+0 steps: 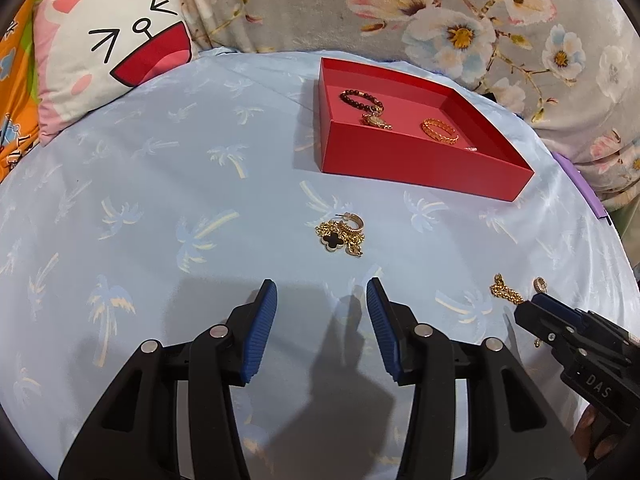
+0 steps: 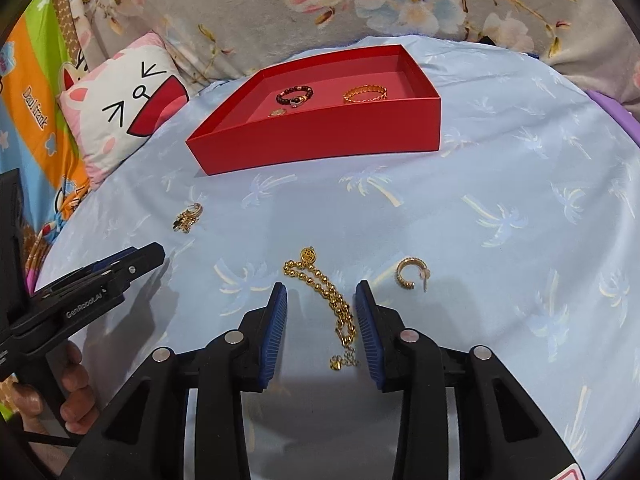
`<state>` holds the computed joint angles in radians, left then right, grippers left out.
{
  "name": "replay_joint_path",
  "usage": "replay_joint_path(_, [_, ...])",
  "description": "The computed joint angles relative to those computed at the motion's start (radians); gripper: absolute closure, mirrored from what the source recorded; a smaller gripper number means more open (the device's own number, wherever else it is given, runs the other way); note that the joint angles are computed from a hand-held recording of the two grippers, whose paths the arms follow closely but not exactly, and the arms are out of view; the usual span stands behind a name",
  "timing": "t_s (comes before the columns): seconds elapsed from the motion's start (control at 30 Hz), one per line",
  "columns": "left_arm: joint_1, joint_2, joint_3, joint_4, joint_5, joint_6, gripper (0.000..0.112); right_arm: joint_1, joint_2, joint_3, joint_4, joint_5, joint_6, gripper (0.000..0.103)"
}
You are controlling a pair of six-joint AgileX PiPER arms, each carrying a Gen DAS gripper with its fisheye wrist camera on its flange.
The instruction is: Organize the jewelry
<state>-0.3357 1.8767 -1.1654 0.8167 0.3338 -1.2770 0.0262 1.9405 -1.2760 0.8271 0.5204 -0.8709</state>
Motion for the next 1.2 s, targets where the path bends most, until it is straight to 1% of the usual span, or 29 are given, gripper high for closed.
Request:
replay_joint_path(0.17, [0.004, 0.001, 0.001, -0.025, -0.009, 0.021, 0.067, 0.031, 0.008, -0.019, -0.099, -0.039, 0.081, 0.078])
replay_joint_path(0.27, [0.009, -0.002, 0.008, -0.027, -0.020, 0.021, 0.067, 0.051, 0.002, -0.014, -0.202, -0.081, 0.175, 0.091])
replay_joint_path(0.3, [0.009, -0.002, 0.008, -0.027, -0.021, 0.020, 0.067, 0.051, 0.003, -0.016, -0.216, -0.084, 0.187, 0.095])
replay_joint_path(0.4, [0.007, -0.002, 0.007, -0.025, -0.014, 0.024, 0.067, 0.041, 0.003, -0.014, -0.188, -0.076, 0.164, 0.096])
replay_joint_path(0.5, [0.016, 0.002, -0.003, -0.052, -0.014, 0.052, 0.067, 0.023, -0.008, 0.006, -0.116, -0.075, 0.112, 0.101])
replay_joint_path(0.63, [0.038, 0.018, -0.038, -0.117, -0.011, 0.128, 0.068, -0.008, -0.007, 0.013, -0.026, -0.043, 0.050, 0.101])
replay_joint_path(0.9, [0.048, 0.091, -0.159, -0.212, 0.039, 0.282, 0.071, -0.019, -0.010, 0.020, 0.043, -0.031, -0.004, 0.101])
replay_joint_path(1.0, [0.044, 0.117, -0.197, -0.237, 0.055, 0.324, 0.074, -0.023, -0.010, 0.022, 0.065, -0.026, -0.024, 0.101])
replay_joint_path(1.1, [0.039, 0.132, -0.220, -0.242, 0.064, 0.344, 0.079, -0.026, -0.010, 0.022, 0.074, -0.022, -0.034, 0.101])
replay_joint_path(1.2, [0.041, 0.141, -0.236, -0.288, 0.058, 0.399, 0.093, -0.028, -0.008, 0.021, 0.078, -0.019, -0.036, 0.101])
